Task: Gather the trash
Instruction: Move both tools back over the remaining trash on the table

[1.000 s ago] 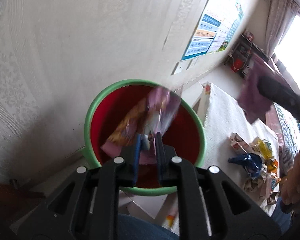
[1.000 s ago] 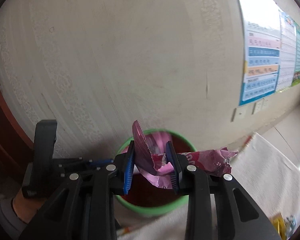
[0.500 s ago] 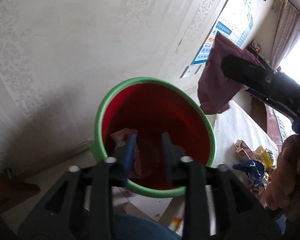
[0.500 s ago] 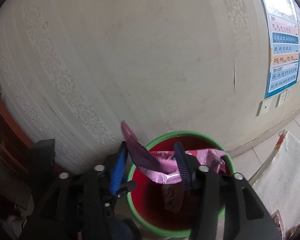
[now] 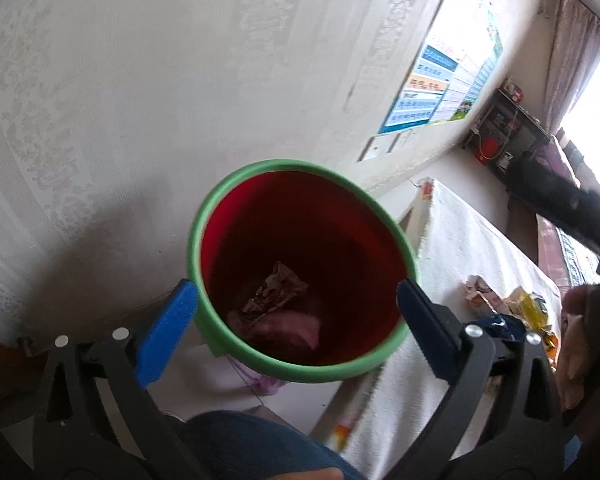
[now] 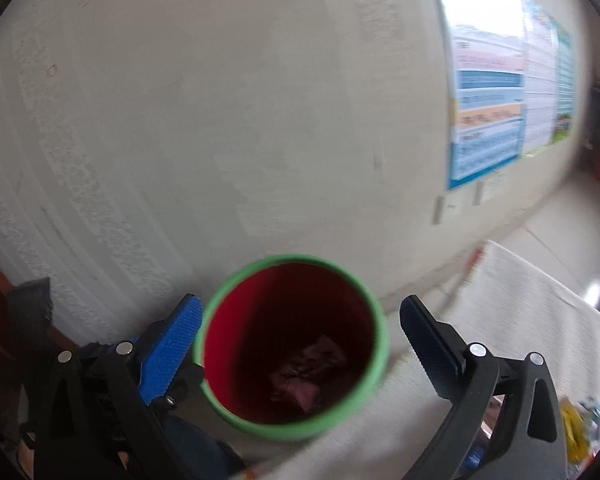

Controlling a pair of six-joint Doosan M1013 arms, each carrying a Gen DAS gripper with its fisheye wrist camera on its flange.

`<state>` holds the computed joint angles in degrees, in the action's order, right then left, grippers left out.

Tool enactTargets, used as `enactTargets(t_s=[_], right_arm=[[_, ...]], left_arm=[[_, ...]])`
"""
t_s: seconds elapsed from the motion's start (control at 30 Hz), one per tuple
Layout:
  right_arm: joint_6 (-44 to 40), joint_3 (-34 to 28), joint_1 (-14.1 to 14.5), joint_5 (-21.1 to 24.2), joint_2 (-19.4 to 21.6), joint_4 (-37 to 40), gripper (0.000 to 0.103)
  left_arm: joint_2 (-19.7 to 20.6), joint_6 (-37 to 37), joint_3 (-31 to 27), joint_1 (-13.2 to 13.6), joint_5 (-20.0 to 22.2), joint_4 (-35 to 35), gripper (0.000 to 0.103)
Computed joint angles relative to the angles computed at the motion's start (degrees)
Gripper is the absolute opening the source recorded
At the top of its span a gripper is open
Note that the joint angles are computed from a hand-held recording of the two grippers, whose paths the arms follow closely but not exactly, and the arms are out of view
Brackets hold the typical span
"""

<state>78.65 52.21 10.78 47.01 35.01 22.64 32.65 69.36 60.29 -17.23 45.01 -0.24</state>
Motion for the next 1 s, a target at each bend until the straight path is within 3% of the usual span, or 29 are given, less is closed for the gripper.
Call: enactTargets(t_s=[0.47,1.0], right_arm=[[12.62,19.76,-6.25,-6.34,-13.25,-12.01,0.096],[25.30,36.03,-13.46,-5.84,-23.43,-22.47,0.096]], left_arm=[[0.23,12.58,-1.68,-5.09,1.11,-7.65,0.098],[2.36,24.04,-4.00,-11.32,5.00,-14.80,0.098]])
